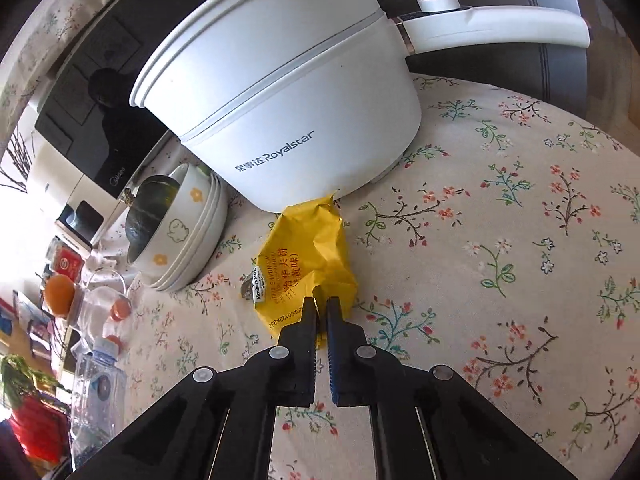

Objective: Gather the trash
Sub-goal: 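Grasp the yellow snack wrapper with the right tool, then carry the water bottle and yellow wrapper over the white bin with both tools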

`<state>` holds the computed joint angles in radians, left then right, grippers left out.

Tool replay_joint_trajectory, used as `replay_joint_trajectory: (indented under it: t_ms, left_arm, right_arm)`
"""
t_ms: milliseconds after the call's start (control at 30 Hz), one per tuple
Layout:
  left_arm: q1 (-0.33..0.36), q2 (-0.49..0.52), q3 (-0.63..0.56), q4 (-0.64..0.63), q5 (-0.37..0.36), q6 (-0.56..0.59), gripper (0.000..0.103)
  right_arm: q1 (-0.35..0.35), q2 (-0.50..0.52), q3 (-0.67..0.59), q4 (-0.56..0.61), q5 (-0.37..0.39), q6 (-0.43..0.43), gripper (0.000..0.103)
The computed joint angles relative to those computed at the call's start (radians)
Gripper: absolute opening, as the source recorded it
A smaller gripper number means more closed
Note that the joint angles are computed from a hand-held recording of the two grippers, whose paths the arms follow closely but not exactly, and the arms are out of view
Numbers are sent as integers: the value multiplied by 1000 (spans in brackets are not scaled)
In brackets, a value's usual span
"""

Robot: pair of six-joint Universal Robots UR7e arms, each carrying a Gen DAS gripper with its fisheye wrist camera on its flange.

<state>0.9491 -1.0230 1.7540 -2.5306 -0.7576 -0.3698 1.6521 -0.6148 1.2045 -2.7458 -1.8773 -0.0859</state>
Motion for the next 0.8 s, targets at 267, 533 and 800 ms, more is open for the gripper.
replay_joint_trajectory:
  t_ms: [267, 533, 800]
  left_arm:
    - [-45, -18, 51, -33, -15, 18, 63]
    - [-91, -19, 90, -81, -42, 27, 63]
    - [-132, 15, 98, -90, -86, 45, 63]
  right_arm:
    - [27, -203, 235, -30, -79, -51, 5]
    - [49, -398, 420, 25, -214, -31, 5]
    - [42, -564, 581, 9, -287, -39, 5]
